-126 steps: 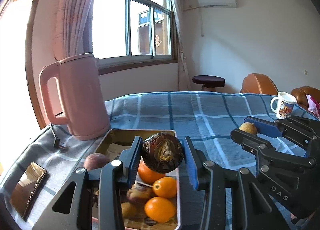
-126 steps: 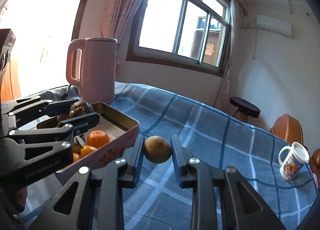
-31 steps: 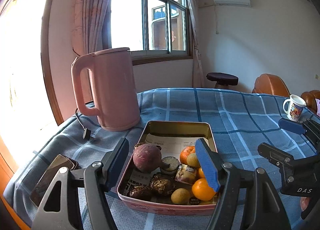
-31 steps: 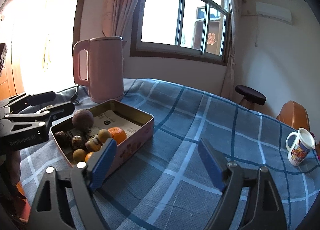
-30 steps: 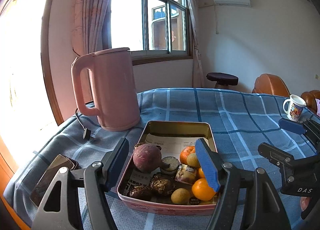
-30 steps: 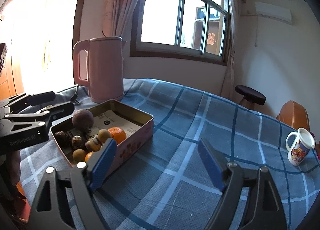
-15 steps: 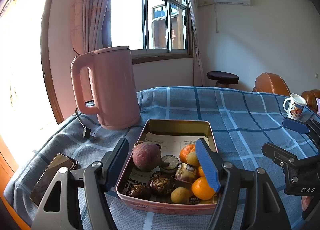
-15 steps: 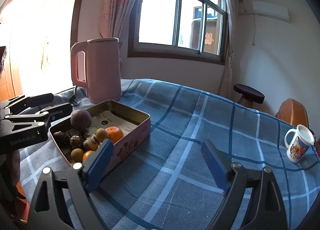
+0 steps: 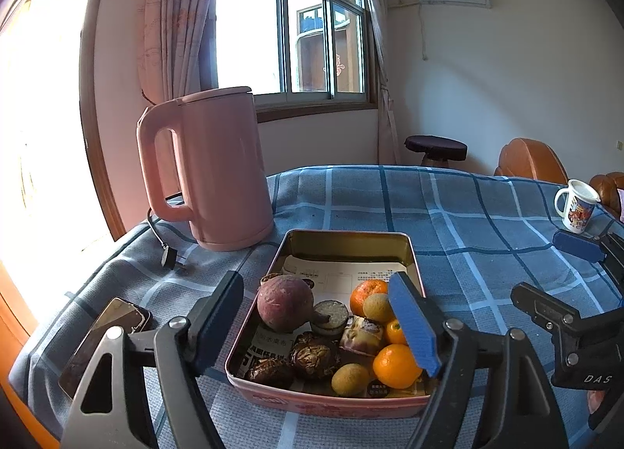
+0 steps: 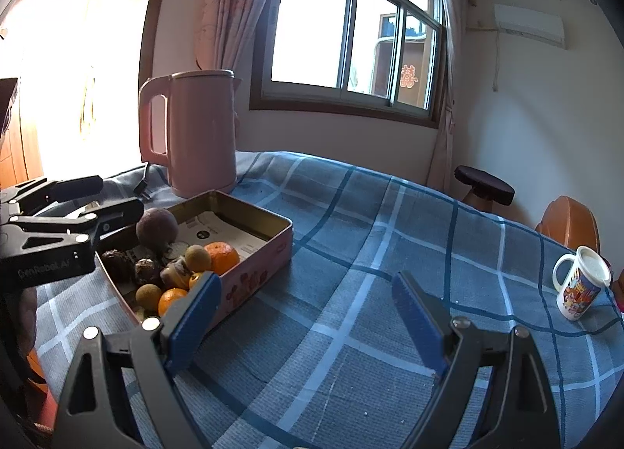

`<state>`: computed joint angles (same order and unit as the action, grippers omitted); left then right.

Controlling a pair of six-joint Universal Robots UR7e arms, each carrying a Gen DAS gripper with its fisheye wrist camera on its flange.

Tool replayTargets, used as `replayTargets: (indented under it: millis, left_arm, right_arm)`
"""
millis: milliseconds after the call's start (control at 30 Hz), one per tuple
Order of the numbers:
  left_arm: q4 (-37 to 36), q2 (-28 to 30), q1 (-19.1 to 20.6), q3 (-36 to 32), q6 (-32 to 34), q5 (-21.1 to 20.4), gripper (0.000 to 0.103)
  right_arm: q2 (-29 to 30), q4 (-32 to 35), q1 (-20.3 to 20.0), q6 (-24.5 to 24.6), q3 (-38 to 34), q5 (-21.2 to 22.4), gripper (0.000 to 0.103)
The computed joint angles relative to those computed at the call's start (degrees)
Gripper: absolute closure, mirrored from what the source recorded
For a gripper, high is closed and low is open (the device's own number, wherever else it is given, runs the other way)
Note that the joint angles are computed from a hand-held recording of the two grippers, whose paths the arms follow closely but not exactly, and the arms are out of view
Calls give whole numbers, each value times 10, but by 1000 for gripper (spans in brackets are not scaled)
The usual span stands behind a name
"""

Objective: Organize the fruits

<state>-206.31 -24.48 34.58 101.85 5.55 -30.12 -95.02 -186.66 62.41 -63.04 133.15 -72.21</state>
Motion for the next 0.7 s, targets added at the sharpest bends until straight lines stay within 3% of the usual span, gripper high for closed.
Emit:
replayTargets:
  millis: [700]
  left_arm:
    - [1, 2, -3, -3, -3, 1, 24]
  right_arm:
    - [-11, -5, -6, -12, 6, 11, 11]
